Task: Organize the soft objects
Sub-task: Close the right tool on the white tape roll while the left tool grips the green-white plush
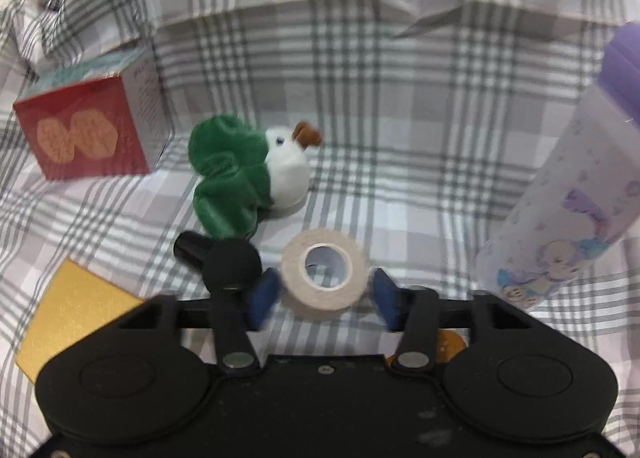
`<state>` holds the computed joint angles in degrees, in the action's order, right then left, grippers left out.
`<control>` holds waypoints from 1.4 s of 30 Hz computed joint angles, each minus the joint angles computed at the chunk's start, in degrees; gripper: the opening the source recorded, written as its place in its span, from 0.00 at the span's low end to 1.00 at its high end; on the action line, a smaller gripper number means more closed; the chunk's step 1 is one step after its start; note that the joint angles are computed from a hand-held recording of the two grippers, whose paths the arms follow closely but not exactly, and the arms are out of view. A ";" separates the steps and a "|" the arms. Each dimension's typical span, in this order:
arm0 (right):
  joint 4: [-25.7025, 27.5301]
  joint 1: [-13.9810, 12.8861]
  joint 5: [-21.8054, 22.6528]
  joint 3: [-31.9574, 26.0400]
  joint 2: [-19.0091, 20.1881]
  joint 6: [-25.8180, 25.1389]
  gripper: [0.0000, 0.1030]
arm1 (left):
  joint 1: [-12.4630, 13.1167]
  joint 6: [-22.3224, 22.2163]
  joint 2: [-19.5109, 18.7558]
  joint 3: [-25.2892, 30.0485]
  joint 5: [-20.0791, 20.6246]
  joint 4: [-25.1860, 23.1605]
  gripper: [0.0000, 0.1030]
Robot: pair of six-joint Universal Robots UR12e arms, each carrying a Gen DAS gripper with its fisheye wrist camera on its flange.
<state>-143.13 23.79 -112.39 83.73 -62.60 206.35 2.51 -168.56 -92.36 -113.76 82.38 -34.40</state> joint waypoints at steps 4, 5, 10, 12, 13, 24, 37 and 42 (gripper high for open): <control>-2.62 -0.12 0.53 1.18 -0.45 -0.01 0.45 | -0.21 -0.31 -0.73 0.97 0.23 1.19 0.70; -3.32 -0.09 0.36 1.59 -0.70 0.17 0.45 | -0.31 -0.49 -1.00 1.38 0.37 1.50 0.70; -6.49 0.17 -1.77 3.92 -2.39 0.48 0.45 | -0.99 -1.69 -3.09 4.83 -0.42 2.41 0.70; -7.63 0.26 -2.53 5.04 -3.28 0.74 0.45 | -1.38 -2.35 -4.06 6.33 -1.00 3.13 0.70; -8.04 0.26 -2.64 5.58 -3.74 0.90 0.45 | -1.77 -2.77 -4.66 7.20 -0.84 3.65 0.70; -12.52 1.24 -3.91 12.52 -8.45 1.09 0.45 | -6.82 -5.26 -13.02 17.39 -0.38 6.00 0.76; -13.50 1.37 -4.39 16.71 -10.80 4.68 0.45 | -10.77 -7.06 -19.69 22.89 5.06 5.71 0.82; -13.18 1.08 -3.86 17.50 -11.43 6.15 0.45 | -11.82 -6.59 -20.92 23.09 7.68 8.51 0.87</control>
